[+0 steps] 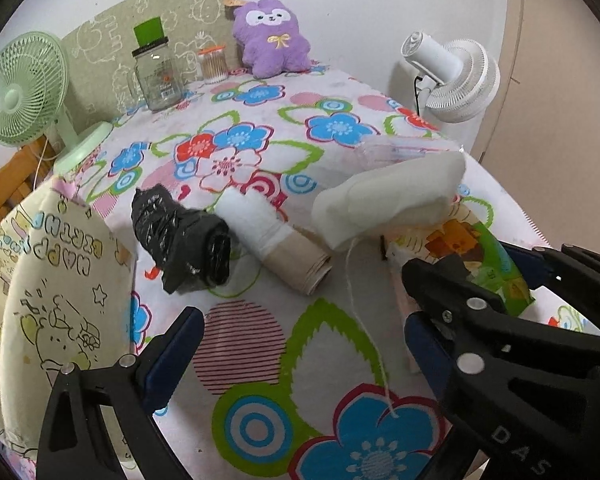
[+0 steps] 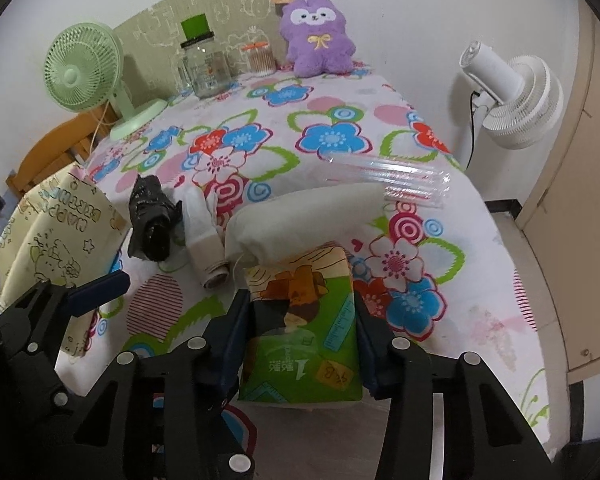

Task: Organize soft objects
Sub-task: 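Grasp the green tissue box with the right tool, then grasp the white folded cloth with the left tool while the right tool holds the tissue box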

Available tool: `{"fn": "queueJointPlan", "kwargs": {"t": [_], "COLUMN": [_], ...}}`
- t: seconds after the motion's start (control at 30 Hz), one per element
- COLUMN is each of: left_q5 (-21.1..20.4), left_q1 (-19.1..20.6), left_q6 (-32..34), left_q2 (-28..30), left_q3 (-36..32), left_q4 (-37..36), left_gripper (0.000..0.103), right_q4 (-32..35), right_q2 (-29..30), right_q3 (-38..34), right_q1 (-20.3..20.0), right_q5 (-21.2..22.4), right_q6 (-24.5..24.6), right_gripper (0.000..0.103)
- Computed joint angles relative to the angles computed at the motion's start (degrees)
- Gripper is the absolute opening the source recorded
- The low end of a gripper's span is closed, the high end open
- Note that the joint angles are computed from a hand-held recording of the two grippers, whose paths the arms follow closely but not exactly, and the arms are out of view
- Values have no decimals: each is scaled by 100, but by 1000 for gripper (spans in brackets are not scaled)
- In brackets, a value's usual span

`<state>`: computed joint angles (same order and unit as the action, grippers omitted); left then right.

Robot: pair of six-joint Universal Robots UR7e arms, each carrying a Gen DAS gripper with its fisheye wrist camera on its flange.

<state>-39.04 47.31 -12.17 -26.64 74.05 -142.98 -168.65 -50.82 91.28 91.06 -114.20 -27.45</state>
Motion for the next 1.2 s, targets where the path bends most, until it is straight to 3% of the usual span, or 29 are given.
{"fn": "queueJointPlan", "kwargs": {"t": [0.57,1.2], "left_q5": [-75,-378], "left_q1": [-118,144], "left_q6": [550,953], "left_q2": [473,1390], "left_q3": [-625,-2264], "left_q4": [-212,594], "left_gripper": [102,101], "right_q4": [-575,-144], "right_q2": [-346,9], "right_q3": [205,-584], "right_q1": [-144,-340], "right_q5": [-257,-437], "right_q6": [117,376], "right_gripper": [50,50]}}
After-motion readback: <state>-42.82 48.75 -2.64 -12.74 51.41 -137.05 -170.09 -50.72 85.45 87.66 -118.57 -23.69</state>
